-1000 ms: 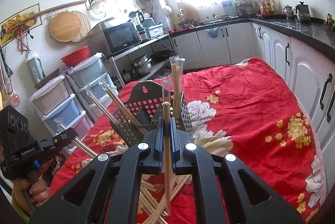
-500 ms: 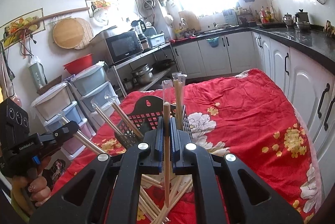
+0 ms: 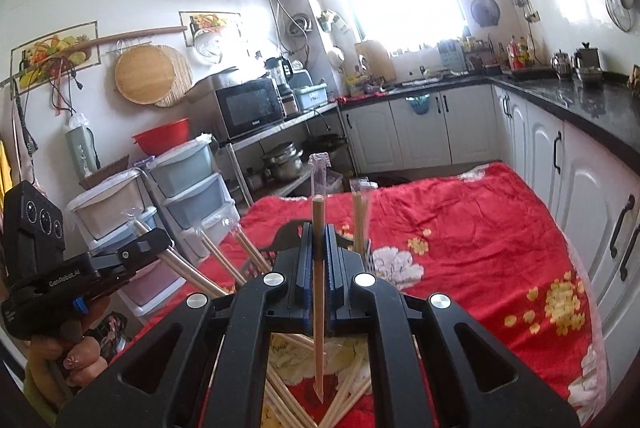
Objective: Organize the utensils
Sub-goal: 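Lift the held chopsticks with both tools and carry them above the caddy, then lower the chopsticks into the caddy and open both tools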
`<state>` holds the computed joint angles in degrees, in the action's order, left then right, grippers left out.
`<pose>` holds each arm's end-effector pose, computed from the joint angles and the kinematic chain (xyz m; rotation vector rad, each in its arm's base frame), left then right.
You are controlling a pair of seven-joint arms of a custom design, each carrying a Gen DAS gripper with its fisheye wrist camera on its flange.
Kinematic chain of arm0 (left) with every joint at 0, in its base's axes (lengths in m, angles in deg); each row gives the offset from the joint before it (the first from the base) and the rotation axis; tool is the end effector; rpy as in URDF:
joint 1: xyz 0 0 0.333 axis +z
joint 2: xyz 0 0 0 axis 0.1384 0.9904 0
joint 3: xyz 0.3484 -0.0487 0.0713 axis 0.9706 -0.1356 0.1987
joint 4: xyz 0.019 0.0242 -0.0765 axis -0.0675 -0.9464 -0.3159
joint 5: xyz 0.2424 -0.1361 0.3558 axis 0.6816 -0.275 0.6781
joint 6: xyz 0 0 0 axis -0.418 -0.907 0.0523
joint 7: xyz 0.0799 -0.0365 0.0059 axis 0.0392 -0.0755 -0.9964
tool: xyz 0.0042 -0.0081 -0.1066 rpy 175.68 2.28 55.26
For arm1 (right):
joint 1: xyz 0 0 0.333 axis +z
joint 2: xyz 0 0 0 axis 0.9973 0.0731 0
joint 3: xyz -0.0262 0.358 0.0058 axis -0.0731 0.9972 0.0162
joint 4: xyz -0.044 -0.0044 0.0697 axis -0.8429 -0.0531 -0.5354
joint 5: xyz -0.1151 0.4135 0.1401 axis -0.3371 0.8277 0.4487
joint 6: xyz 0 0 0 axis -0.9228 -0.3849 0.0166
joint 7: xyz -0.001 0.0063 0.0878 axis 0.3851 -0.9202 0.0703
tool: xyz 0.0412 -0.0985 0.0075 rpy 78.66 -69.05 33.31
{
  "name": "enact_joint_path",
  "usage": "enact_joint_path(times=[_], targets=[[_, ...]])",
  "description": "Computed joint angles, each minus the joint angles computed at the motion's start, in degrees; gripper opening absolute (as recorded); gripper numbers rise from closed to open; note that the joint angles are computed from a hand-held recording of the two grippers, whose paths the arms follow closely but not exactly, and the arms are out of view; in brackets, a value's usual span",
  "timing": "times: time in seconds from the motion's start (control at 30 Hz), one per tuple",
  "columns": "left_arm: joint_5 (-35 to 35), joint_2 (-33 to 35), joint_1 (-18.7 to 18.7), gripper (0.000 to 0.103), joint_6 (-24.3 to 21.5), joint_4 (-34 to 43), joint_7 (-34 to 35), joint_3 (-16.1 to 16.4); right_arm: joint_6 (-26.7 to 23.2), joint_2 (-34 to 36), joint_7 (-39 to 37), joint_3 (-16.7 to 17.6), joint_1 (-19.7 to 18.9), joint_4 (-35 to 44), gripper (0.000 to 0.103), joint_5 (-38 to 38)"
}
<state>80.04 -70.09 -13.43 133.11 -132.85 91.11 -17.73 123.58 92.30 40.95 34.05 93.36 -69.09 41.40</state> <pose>0.6270 -0.3119 0.6462 -1.6483 1.4964 -1.6166 0.6824 0.0776 0.6398 -1.5245 1.1066 -0.4421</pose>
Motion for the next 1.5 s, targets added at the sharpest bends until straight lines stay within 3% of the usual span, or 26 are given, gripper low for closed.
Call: enact_joint_path(times=[0.1, 0.2, 0.37, 0.8, 1.07, 1.23, 1.5], targets=[[4.36, 0.32, -1.84, 0.003, -0.48, 1.75, -3.88, 2.54, 0.32, 0.58, -1.01, 0.22, 0.08, 1.55, 0.006, 0.78], [7.07, 0.57, -1.26, 0.003, -1.03, 3.24, -6.36, 2.51, 0.98, 1.23, -2.64, 0.61, 0.16, 3.25, 0.006, 1.97], [17.16, 0.57, -1.38, 0.003, -2.87, 6.11, -16.11, 3.88, 1.84, 2.73, -3.96, 1.32, 0.19, 6.38, 0.006, 2.62], [30.78, 1.16, 3.89, 0.003, -10.58, 11.82, -26.18, -2.12, 5.48, 7.96, -7.95, 4.09, -1.05, 15.28, 0.006, 6.19], [32.21, 4.05, 4.99, 0.003, -15.85, 16.07, -23.10, -5.57, 7.85, 10.85, -13.32, 5.72, -1.78, 19.88, 0.006, 10.45], [31.23, 6.15, 3.84, 0.003, -18.36, 18.31, -18.84, -5.58, 8.85, 12.29, -16.80, 6.32, -2.07, 21.37, 0.006, 12.78], [26.68, 9.62, 1.85, 0.003, -20.02, 20.92, -12.86, -4.19, 10.04, 14.84, -14.43, 7.14, -2.45, 22.59, 0.006, 9.88]])
